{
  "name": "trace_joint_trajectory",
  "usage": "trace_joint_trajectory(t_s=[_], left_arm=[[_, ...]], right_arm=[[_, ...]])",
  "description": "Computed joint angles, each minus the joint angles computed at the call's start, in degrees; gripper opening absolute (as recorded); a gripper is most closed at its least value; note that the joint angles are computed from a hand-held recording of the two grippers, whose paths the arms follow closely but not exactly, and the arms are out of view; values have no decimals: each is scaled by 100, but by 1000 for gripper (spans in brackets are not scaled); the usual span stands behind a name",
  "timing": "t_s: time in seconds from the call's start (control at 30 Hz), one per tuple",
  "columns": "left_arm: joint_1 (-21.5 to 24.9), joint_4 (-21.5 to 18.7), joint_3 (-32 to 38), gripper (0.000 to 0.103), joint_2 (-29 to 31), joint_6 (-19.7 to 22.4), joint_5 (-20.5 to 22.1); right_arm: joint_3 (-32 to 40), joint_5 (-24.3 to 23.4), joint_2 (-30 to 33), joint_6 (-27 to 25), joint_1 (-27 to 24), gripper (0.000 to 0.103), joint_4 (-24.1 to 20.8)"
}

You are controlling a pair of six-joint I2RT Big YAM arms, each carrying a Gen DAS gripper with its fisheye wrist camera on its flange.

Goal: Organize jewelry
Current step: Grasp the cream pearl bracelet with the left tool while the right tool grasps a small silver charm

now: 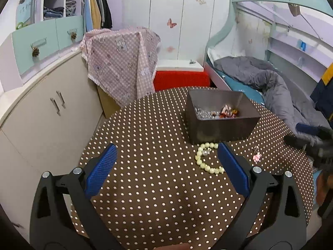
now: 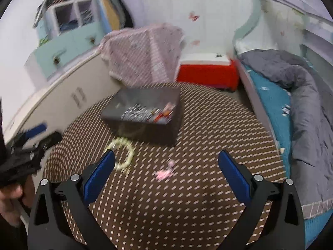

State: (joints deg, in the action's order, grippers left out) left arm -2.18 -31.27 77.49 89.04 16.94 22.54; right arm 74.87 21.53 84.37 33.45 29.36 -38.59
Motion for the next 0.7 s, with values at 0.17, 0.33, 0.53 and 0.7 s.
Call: trace_joint_trajectory(t_s=[0.17, 0.33, 0.53, 0.7], left_arm=[[-45, -87, -39, 95, 76, 48, -105], [-85, -191, -1, 95, 205, 177, -191], [-169, -442, 219, 95, 476, 205, -140], [-282, -659, 448, 95, 722, 184, -147]], right_arm=[[182, -429, 510, -531, 143, 64, 76], [442, -698, 961, -860, 147, 47, 0], [679, -740, 1254, -1294, 213, 21, -14], [683, -721, 1269, -1381, 242, 11, 23]])
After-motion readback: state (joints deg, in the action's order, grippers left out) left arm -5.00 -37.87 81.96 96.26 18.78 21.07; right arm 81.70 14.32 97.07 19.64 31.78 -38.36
